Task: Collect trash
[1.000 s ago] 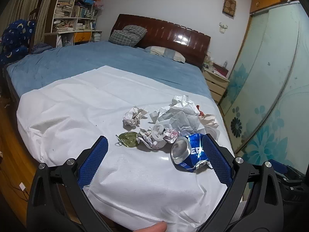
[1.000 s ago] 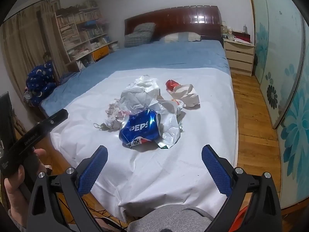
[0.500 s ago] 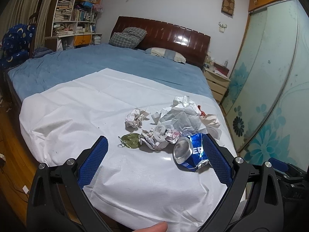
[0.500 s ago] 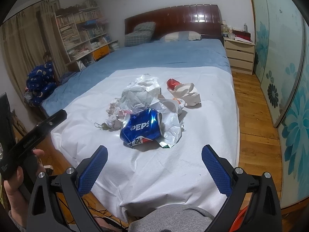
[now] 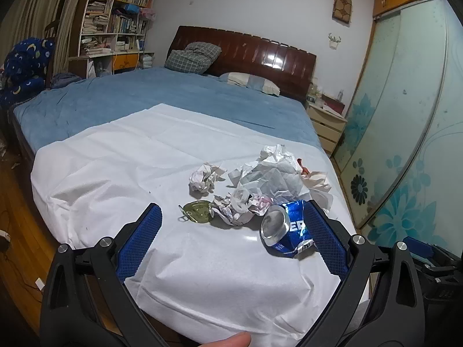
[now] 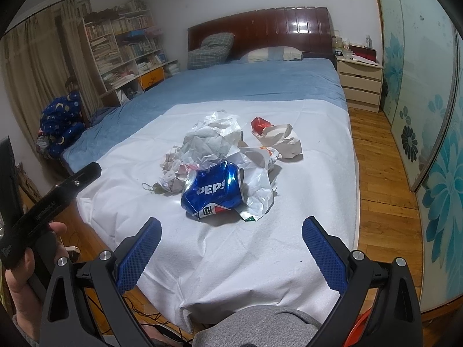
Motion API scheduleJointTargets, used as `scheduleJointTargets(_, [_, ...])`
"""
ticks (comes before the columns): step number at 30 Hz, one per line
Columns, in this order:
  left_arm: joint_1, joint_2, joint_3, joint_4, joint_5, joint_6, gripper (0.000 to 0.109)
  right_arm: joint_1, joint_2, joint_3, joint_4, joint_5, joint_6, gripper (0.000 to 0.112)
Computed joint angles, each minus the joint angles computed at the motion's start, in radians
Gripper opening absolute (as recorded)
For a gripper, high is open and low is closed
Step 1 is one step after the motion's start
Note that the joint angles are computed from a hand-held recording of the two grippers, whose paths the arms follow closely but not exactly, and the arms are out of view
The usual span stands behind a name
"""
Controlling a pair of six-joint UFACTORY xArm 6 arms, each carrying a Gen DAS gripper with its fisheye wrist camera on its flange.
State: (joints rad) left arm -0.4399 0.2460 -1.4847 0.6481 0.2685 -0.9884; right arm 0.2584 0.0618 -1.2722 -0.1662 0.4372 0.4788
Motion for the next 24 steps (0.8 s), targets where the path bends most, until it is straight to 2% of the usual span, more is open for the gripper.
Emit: scheduleJointTargets(24, [-0.002,0.001,-0.003,0.010,-0.011,0.000,0.097,0.000,-0.001,-0.002,-0.001,0.004,-0.001,0.096])
